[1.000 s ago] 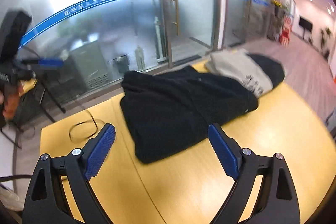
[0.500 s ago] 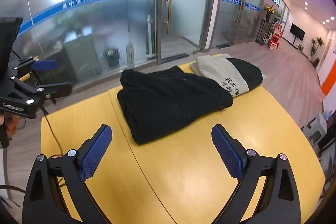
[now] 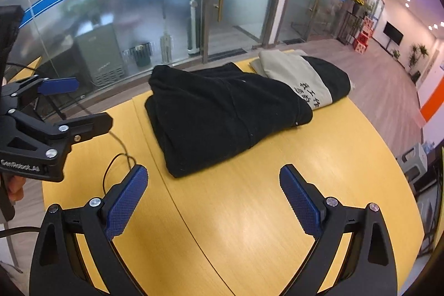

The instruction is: Fold clothes

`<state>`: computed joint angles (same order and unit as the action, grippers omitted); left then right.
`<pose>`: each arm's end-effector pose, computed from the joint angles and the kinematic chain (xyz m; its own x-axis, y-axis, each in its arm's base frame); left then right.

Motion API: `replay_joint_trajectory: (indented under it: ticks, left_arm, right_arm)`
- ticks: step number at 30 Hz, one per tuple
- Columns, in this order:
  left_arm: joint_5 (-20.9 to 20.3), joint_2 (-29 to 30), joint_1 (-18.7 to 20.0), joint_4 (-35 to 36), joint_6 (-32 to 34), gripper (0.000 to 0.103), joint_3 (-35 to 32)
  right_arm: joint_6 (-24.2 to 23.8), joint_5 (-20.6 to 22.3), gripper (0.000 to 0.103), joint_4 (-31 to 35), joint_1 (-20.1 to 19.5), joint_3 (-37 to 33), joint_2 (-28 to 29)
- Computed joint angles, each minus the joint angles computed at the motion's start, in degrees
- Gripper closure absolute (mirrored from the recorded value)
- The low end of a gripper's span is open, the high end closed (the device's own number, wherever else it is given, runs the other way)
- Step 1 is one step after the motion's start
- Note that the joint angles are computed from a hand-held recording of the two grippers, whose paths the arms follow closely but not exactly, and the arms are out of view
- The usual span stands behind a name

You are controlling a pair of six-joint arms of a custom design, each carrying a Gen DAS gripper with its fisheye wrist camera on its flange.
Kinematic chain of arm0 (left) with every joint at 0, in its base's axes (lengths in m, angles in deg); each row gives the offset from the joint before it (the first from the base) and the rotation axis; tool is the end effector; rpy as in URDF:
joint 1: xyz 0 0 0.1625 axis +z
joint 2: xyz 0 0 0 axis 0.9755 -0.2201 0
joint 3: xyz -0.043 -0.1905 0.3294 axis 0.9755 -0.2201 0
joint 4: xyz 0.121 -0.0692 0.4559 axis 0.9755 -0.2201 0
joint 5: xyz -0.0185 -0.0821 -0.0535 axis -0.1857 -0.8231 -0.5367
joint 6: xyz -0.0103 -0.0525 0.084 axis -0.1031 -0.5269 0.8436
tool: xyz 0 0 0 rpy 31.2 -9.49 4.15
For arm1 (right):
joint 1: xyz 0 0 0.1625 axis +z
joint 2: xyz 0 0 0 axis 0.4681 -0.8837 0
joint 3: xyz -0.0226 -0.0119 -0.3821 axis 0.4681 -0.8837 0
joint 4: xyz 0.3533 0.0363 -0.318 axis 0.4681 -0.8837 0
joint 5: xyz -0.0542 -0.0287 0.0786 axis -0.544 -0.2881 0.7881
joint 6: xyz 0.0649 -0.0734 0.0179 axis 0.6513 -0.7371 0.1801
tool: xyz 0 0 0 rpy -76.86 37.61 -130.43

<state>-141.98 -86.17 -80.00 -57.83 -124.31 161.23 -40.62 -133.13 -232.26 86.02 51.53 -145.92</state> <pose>-0.1484 -0.1866 0.3300 -0.7532 -0.1715 -0.6350 0.3127 0.7559 -0.5751 0.3487 -0.5654 0.1366 -0.4399 -0.7282 0.5255 -0.8513 0.5245 0.0142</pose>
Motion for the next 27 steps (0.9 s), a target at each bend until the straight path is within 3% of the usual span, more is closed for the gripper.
replay_joint_trajectory:
  ticks: [20,27]
  left_arm:
    - [6.2,-1.5,14.1,-8.9,13.2,0.000,3.3]
    - [7.1,-3.0,14.5,-10.1,13.3,0.000,4.1]
  right_arm:
    - [0.6,-3.6,0.006,1.2,-1.6,-5.5,7.3]
    - [0.6,-3.5,0.006,1.3,-2.1,-6.3,8.1]
